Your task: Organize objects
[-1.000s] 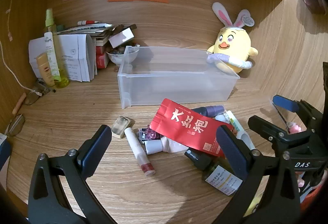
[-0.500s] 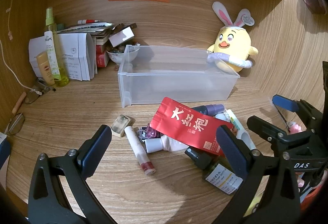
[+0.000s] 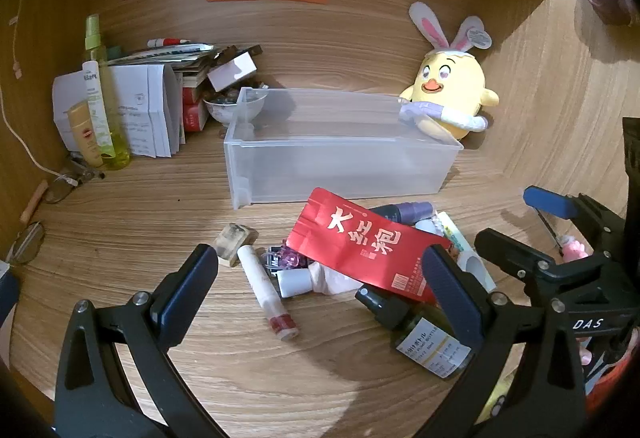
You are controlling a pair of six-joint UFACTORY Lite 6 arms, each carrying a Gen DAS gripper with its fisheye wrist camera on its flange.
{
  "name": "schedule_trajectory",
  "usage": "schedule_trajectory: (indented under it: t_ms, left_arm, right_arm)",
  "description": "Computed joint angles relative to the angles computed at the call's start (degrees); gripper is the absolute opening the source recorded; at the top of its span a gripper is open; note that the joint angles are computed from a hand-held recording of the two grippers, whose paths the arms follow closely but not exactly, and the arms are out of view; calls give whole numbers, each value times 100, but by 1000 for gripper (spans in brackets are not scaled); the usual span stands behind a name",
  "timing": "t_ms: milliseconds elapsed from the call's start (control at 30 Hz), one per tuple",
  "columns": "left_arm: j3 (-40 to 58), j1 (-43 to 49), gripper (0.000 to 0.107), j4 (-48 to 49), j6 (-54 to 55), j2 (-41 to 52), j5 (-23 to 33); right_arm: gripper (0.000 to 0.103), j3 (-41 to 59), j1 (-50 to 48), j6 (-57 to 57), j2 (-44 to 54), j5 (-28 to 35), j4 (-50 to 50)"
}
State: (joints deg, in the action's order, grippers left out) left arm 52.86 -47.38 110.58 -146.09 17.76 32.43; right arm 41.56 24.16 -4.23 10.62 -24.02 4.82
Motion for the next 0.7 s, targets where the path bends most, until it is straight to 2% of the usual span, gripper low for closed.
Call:
schedule_trajectory:
  t_ms: [200, 400, 500, 600, 700]
  left_arm:
    - [-122, 22, 103, 352, -309, -3, 80]
    - [-405, 258, 102, 1021, -985, -188, 32]
    - [-478, 530, 84, 1244, -1109, -274, -171]
    - [-454, 886, 80, 1532, -1281, -242, -473]
    - [-362, 1192, 72, 1574, -1174, -152, -751]
  right_arm:
    - [103, 138, -223, 992, 150, 137, -1080]
    - [103, 181, -282, 706, 218, 30, -808]
    - [101, 242, -312, 436, 269, 12, -557]
    - [94, 385, -415, 403, 358, 112, -552]
    - [89, 571, -631, 999, 504, 262, -1190]
